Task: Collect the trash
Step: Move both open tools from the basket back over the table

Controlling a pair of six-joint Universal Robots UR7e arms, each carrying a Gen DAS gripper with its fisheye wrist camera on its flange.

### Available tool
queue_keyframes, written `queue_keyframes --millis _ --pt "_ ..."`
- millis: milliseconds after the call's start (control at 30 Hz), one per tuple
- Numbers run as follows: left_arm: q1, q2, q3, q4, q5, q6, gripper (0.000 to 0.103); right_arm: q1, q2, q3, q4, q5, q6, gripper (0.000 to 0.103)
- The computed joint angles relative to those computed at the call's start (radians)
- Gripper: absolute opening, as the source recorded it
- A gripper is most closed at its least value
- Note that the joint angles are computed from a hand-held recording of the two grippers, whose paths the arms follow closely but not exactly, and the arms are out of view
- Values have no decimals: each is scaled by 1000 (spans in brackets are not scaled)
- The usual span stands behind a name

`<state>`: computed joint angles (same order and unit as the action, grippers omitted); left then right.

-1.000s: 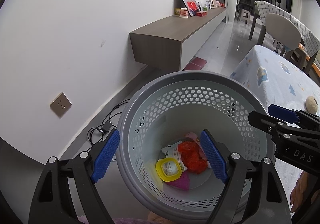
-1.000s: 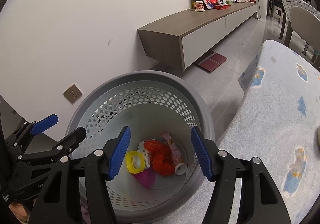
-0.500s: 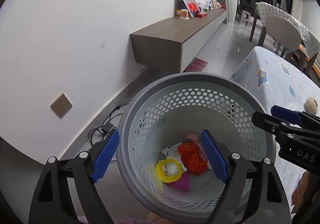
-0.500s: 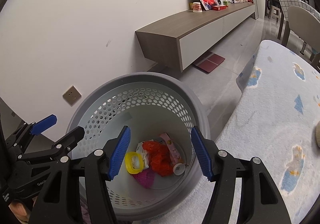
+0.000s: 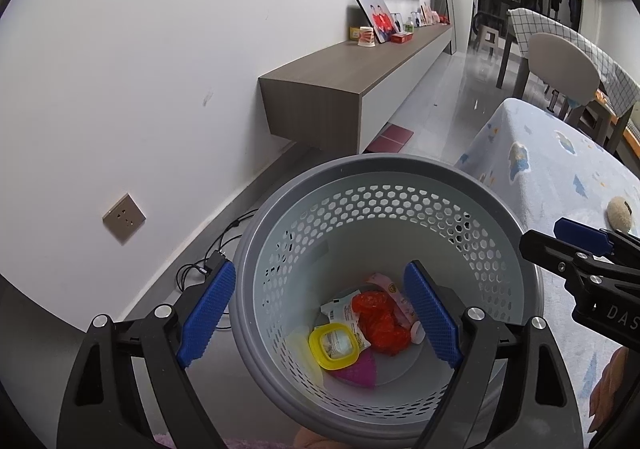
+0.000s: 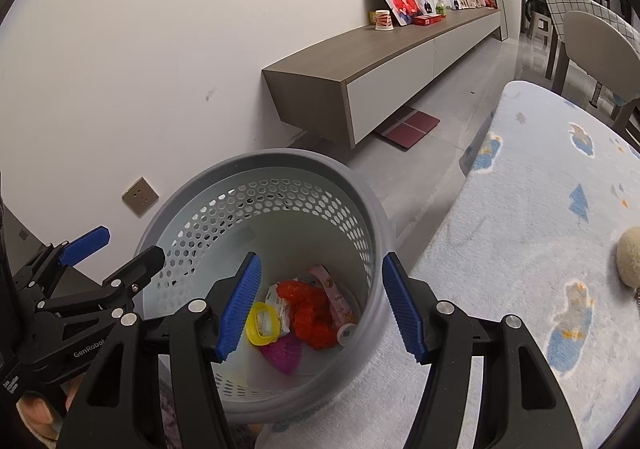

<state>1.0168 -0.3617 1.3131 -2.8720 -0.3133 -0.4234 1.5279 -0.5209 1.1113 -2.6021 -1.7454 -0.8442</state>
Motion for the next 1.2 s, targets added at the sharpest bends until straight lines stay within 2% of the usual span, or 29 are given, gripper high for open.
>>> queue_keyframes --millis 367,733,1000,1200 --pt "-18 39 -41 -59 -5 76 89 -25 -55 44 -45 2 18 60" --pt "-39 97 -113 -111 -50 166 92 -77 -133 84 -100 -33 57 61" --pt "-58 154 -196 -101 -103 229 92 -135 -174 39 -106 -55 148 61" --pt "-70 212 -283 -53 -136 264 92 -182 -167 -52 -114 -98 159 62"
